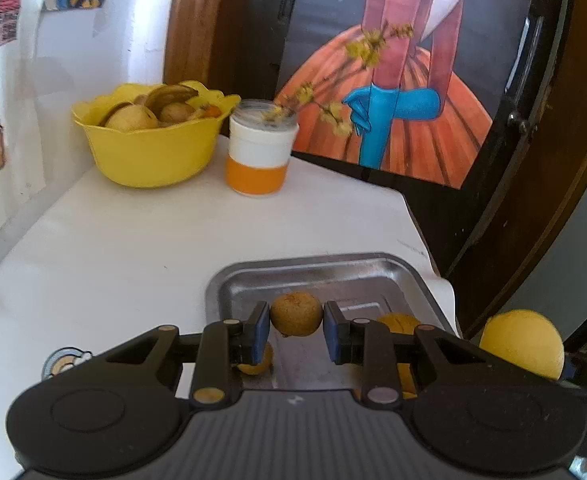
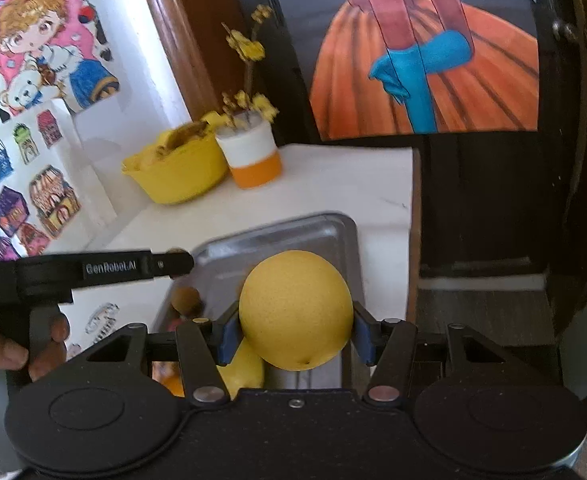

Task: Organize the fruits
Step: 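Carry the lemon into the tray and open the right tool while the left tool releases its fruit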

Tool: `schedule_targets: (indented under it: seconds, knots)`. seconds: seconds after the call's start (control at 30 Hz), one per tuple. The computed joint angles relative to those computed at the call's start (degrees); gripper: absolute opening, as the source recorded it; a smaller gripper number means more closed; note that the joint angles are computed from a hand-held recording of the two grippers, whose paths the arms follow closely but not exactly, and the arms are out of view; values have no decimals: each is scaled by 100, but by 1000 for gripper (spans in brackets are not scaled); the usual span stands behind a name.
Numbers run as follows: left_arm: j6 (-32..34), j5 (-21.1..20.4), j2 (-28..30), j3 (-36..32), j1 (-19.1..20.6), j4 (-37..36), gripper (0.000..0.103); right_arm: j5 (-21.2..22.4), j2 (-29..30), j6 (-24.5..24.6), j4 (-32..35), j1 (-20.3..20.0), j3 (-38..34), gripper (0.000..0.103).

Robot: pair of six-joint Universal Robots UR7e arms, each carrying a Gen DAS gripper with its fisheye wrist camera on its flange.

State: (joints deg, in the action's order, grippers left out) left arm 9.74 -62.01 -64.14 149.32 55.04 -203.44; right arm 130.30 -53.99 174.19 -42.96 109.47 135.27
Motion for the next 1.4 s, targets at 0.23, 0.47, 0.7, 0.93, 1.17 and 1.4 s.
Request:
schedule_targets:
  seconds: [0.23,0.47,0.7,0.93,1.17,1.4]
  knots:
    - [-25,117,303,-119,-29,4,32,-24,217,-58,-121,-129,-37,57]
    - [-40,115,446,-180,-20,60,32,36,321,-134,-187,-141,-72,57]
    - [-77,184,514,-199,-46,125,32,245,488,-284,-225,-11,-201,57]
    - [-107,219,566,-198,-85,142,32,442,635,-551,-421,78,-245,57]
    - [-139,267,571,-172,-134,223,32,575,748,-783,-667,121,-251,59]
    - [-145,256,479,-93,-234,220,47,526,767,-870,-949,149,-148,60]
